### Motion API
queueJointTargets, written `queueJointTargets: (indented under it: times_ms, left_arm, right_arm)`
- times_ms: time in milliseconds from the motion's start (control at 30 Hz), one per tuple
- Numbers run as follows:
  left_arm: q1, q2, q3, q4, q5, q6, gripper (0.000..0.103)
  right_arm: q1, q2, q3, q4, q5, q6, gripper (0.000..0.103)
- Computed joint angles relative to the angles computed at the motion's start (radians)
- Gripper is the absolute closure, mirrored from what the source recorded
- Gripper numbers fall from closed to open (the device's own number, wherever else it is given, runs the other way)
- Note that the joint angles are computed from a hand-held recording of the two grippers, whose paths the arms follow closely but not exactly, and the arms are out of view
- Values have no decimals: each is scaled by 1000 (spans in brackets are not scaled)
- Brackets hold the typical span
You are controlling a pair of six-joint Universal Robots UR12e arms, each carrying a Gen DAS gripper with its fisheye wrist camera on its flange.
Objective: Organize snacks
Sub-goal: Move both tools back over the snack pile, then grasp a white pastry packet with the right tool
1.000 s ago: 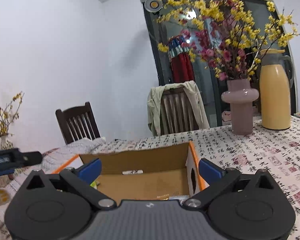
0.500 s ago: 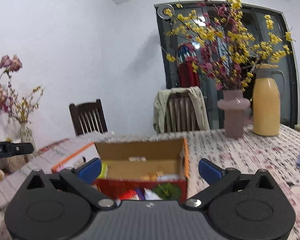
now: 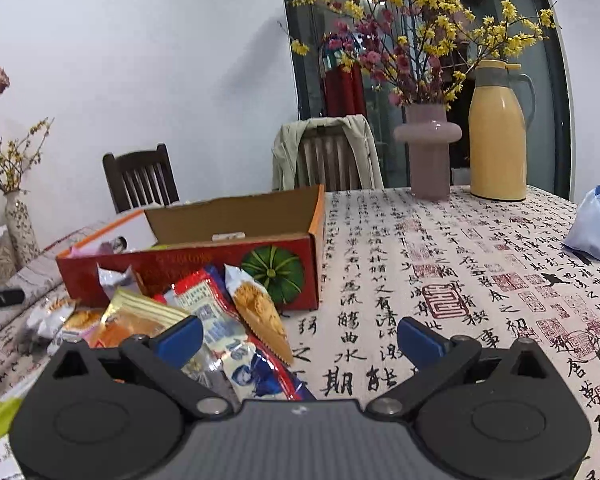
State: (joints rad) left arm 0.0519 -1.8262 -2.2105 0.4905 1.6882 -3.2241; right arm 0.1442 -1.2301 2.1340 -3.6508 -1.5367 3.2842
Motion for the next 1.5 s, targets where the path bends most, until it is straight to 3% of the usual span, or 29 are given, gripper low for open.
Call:
queueJointTargets:
  times_ms: [233, 700, 1067, 1233, 1333, 1500]
  left_arm:
    - [11, 0, -6, 15, -29, -29, 0]
    - [15, -1, -8, 19, -44, -32, 0]
    - [22, 1, -9, 13, -61, -48, 0]
    - [29, 5, -9, -1, -71, -66, 0]
    - [32, 7, -10, -3, -80, -72, 0]
    - [33, 6, -13, 5, -84, -75, 0]
  right_arm:
    - [-14, -3, -2, 23, 40, 25, 0]
    - [-16, -3, -3, 30, 43, 43, 0]
    - [-14, -2, -1, 26, 26, 61, 0]
    - [-4, -5, 8, -6, -24, 73, 0]
    - [-8, -19, 22, -7, -6, 86, 0]
    - [3, -37, 32, -3, -21, 43, 0]
